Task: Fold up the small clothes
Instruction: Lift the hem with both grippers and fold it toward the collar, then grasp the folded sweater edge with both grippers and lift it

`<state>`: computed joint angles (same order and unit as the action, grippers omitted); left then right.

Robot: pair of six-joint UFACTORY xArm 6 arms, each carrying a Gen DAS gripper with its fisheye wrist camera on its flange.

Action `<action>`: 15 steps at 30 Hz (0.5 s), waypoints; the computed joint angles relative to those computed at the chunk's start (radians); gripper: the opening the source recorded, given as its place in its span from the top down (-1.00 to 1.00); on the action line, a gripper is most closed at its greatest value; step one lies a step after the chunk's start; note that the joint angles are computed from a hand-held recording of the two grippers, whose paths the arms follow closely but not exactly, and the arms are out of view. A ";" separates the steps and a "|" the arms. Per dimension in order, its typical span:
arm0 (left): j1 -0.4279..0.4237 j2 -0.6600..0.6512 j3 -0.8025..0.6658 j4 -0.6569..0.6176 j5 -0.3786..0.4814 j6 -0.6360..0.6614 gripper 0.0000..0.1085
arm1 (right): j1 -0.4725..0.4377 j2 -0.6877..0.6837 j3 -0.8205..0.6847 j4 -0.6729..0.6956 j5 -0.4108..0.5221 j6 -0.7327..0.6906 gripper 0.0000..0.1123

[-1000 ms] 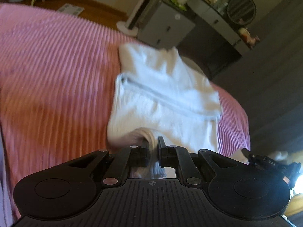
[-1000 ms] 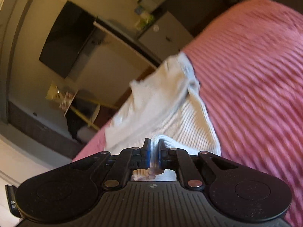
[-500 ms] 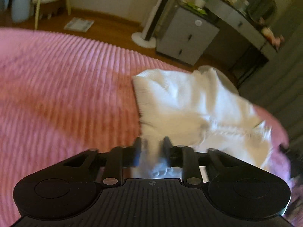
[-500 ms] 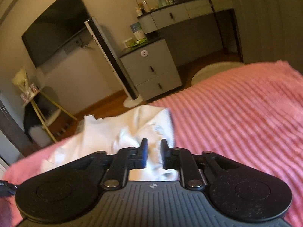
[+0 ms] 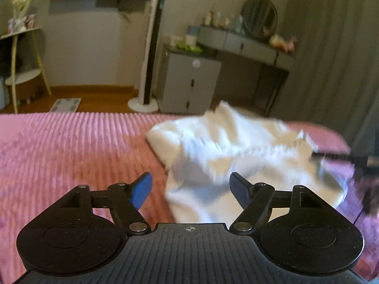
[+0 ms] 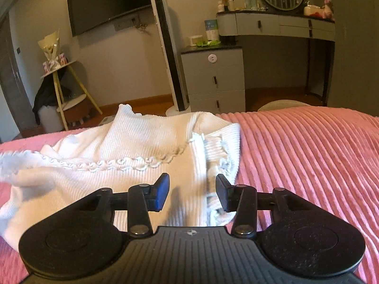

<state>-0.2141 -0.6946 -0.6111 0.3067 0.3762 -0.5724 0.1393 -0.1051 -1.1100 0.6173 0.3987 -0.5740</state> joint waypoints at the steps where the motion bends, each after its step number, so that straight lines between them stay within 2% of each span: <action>1: -0.012 0.014 -0.010 0.031 0.022 0.009 -0.43 | 0.001 0.005 -0.005 -0.015 -0.001 0.009 0.24; 5: -0.037 0.099 -0.042 0.137 0.074 0.037 -0.35 | 0.002 0.030 -0.034 -0.079 0.017 0.070 0.26; 7: -0.033 0.138 -0.060 0.139 0.080 0.026 -0.28 | 0.003 0.035 -0.043 -0.073 0.019 0.058 0.37; 11: 0.007 0.207 -0.089 0.020 0.008 0.041 -0.27 | 0.013 0.050 -0.062 -0.054 0.008 0.031 0.43; 15: 0.033 0.277 -0.142 -0.009 -0.017 0.016 -0.24 | 0.006 0.104 -0.115 -0.069 0.058 0.055 0.43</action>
<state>-0.1807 -0.4173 -0.7535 0.2980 0.3594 -0.5564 0.1455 -0.0014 -1.2255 0.5481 0.4569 -0.5190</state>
